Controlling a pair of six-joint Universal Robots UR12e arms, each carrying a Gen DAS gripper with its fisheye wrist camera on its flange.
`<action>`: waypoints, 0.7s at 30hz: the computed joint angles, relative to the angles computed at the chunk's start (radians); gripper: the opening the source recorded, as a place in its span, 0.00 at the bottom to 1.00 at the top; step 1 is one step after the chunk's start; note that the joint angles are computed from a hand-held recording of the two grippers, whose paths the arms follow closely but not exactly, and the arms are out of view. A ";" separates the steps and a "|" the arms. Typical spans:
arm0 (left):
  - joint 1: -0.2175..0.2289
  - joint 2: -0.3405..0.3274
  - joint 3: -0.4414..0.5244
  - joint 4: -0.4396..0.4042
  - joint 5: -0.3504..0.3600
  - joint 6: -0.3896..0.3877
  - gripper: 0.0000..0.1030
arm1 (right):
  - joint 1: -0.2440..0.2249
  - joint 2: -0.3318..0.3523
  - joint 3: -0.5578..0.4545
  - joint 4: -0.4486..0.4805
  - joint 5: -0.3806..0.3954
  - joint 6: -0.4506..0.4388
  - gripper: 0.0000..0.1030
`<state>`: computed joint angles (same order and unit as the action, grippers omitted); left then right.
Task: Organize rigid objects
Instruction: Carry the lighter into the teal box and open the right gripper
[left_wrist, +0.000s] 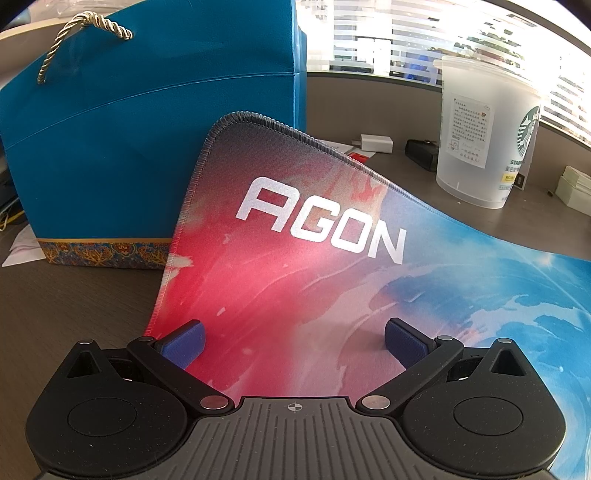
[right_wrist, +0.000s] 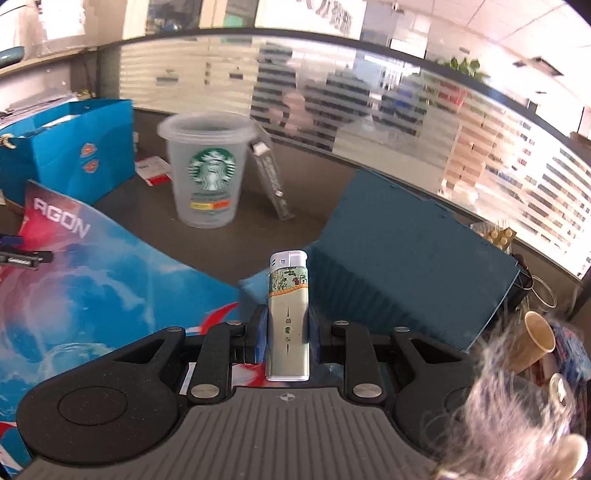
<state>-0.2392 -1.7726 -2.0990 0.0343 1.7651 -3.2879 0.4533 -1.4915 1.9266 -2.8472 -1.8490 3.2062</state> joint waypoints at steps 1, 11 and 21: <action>0.000 0.000 0.000 0.000 0.000 0.000 1.00 | -0.019 -0.002 -0.008 0.027 0.030 -0.013 0.21; 0.001 0.000 0.000 0.000 -0.001 0.001 1.00 | -0.119 0.031 -0.088 0.226 0.186 -0.171 0.21; 0.000 0.000 0.001 0.000 -0.001 0.002 1.00 | -0.161 0.092 -0.114 0.272 0.308 -0.332 0.21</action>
<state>-0.2390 -1.7730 -2.0980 0.0340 1.7645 -3.2862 0.2926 -1.3993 1.8124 -2.5754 -1.5410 2.8743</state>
